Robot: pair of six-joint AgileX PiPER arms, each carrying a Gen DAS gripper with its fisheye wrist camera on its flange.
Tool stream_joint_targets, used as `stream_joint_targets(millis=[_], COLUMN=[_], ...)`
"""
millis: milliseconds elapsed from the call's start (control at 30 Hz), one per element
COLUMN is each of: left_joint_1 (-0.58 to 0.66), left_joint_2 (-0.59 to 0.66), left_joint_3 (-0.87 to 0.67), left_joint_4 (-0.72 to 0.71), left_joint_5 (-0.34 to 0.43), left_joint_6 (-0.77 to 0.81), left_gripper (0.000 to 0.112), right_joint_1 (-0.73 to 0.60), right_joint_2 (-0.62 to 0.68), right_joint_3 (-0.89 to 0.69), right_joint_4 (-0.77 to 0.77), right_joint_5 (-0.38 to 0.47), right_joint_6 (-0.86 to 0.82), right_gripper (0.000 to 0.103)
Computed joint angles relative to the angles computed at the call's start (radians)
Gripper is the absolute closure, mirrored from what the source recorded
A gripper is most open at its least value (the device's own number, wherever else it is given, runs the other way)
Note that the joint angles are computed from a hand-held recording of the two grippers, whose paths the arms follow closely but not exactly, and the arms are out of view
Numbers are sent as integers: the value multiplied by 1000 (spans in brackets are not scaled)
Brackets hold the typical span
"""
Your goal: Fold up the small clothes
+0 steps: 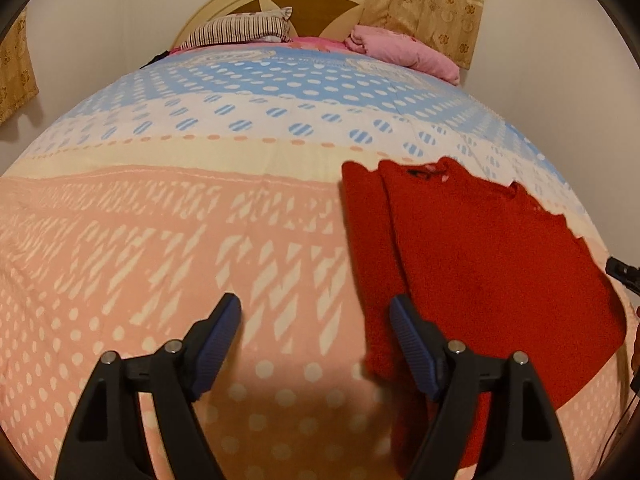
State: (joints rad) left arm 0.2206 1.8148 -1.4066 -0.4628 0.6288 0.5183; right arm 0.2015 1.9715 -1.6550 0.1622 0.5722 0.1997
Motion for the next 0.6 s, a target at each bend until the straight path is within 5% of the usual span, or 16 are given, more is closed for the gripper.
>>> stream_joint_targets(millis=[100,167,367,600], left_joint_1=[7,14,28,11], left_joint_2=[11,10,21,12], left_joint_3=[11,15,11,24], left_joint_4=[-29,-50,-69,-7], left_joint_5=[0,5,15,8], left_joint_6=[7,22,17,-24], left_gripper=[33,32,21,17], right_joint_1=[12,23,73,51], right_joint_2=[82,92,-59,32], right_joint_3=[-92,-85,129,45], right_joint_4=[-21,-23,-257,-262], right_joint_5=[69,56,-131,-44], right_joint_6=[15,4,172,211], right_gripper=[68,93,95,95])
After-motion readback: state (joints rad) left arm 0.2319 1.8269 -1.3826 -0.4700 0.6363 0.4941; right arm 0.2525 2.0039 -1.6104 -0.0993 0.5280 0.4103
